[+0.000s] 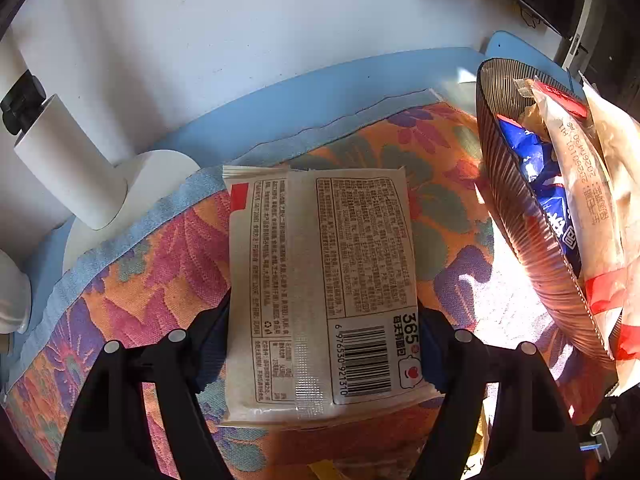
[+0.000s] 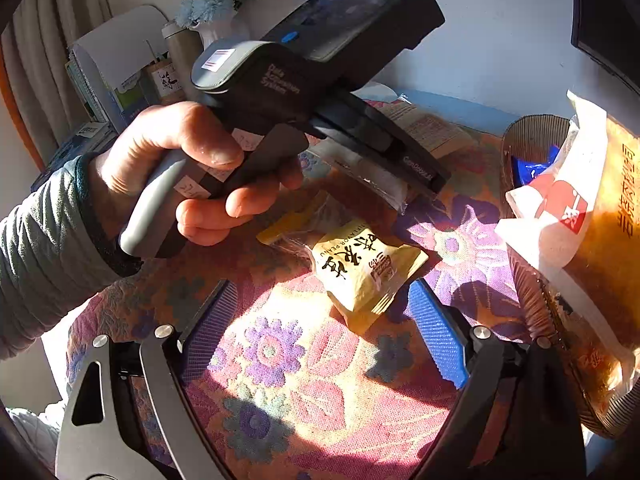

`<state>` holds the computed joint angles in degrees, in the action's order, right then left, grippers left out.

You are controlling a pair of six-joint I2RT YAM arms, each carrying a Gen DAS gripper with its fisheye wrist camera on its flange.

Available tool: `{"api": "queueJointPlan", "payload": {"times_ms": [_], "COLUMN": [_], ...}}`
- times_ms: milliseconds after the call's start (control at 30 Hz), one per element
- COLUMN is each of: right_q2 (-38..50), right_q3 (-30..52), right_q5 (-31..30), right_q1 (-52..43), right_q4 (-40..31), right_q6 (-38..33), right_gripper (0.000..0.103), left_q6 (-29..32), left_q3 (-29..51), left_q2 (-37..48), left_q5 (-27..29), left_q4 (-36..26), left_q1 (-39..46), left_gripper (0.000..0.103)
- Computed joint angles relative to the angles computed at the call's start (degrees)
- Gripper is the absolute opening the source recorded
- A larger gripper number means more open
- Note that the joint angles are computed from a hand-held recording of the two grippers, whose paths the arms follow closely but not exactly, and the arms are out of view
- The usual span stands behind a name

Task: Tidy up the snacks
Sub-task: 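Hold bread bag in left tool while right tool grasps yellow peanut snack bag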

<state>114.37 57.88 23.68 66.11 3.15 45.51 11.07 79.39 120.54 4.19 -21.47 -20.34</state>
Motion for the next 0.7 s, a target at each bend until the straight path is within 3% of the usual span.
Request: {"api": "queueJointPlan", "payload": {"times_ms": [233, 333, 433, 567, 700], "right_q2": [4.37, 7.97, 10.56, 7.46, 7.63], "right_q3": [8.67, 13.45, 17.45, 15.64, 17.12], "right_q5": [1.27, -3.49, -5.9, -9.28, -5.55], "right_q1": [-1.88, -4.95, -5.91, -2.74, 2.39], "right_q4": [-2.9, -5.9, -10.19, -11.4, -16.28], "right_q6": [-4.24, -5.22, -3.83, -2.12, 2.53], "right_gripper": [0.09, 0.09, 0.089, 0.087, 0.085], "left_q6": [2.62, 3.98, 7.63, 12.06, 14.59], "left_q3": [-13.19, -17.67, -19.55, -26.76, -34.31], "left_q2": [-11.69, -16.03, -17.1, -21.83, -26.02], "left_q5": [6.28, 9.05, 11.77, 15.3, 18.81], "left_q4": [4.37, 3.96, 2.71, 3.74, 4.15], "left_q1": [12.93, 19.9, 27.43, 34.6, 39.13], "left_gripper": [0.074, 0.074, 0.074, 0.074, 0.074]}}
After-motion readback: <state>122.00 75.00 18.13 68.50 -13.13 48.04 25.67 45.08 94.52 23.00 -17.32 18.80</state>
